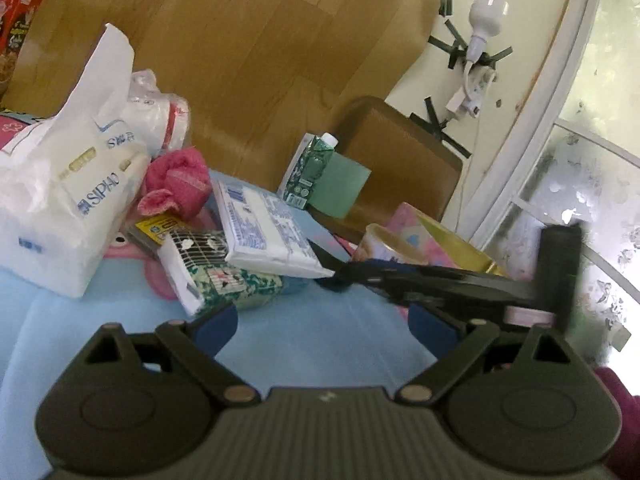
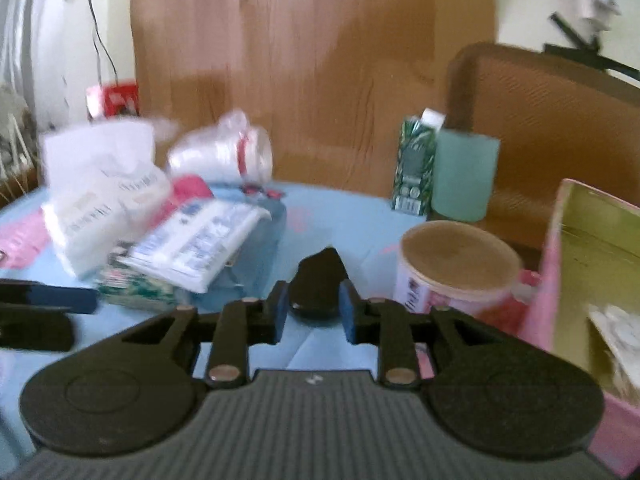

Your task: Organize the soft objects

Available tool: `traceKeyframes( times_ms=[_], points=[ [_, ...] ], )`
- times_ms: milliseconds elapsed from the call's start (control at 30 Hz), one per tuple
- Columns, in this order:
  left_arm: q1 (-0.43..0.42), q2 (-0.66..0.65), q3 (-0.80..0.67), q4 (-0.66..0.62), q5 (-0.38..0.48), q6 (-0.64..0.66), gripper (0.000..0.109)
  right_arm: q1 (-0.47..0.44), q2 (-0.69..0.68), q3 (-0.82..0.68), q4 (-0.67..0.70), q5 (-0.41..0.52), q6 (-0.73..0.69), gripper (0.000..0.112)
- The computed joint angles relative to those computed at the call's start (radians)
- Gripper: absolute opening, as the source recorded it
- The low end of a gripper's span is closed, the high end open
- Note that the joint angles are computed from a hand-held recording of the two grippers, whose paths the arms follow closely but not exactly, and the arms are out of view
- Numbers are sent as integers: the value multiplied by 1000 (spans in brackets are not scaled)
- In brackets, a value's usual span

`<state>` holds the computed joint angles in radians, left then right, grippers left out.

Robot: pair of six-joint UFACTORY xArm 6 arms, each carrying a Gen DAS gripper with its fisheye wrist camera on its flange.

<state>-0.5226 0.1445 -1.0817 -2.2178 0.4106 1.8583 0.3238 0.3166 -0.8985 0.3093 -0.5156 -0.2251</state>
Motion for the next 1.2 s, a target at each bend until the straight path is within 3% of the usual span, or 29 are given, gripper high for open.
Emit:
traceKeyframes(
  times_ms=[100,200,233,400,467,600,667,733,800,867,1067,1200],
  points=[
    [9,-16,24,-42,41,59,96,37,53,-83,162,32,-170,53],
    [6,-12,21,-74,49,79,96,58,75,-117,263,40,-266,54],
    [6,-12,23,-80,52,78,97,64,72,-115,287,40,-291,49],
    [12,-5,18,-55,59,50,97,70,-13,-6,231,48,-216,48],
    [9,-1,12,-22,55,29,97,59,-90,119,96,17,-70,48],
    [-12,13,-7,170,63,-135,96,54,-239,379,-60,-117,162,48],
    [-29,26,-18,294,132,-282,96,69,-289,478,-73,-199,226,37],
    [-61,71,-69,450,179,-471,88,110,-313,529,-8,-247,221,28],
    [-95,133,-142,617,203,-673,65,137,-309,554,37,-282,219,26],
    [-111,195,-216,732,231,-819,55,151,-293,555,66,-292,206,23],
    [-171,218,-272,801,132,-882,55,107,-270,578,16,-368,266,19],
    [-209,219,-298,865,85,-886,55,142,-248,590,100,-468,224,20]
  ],
)
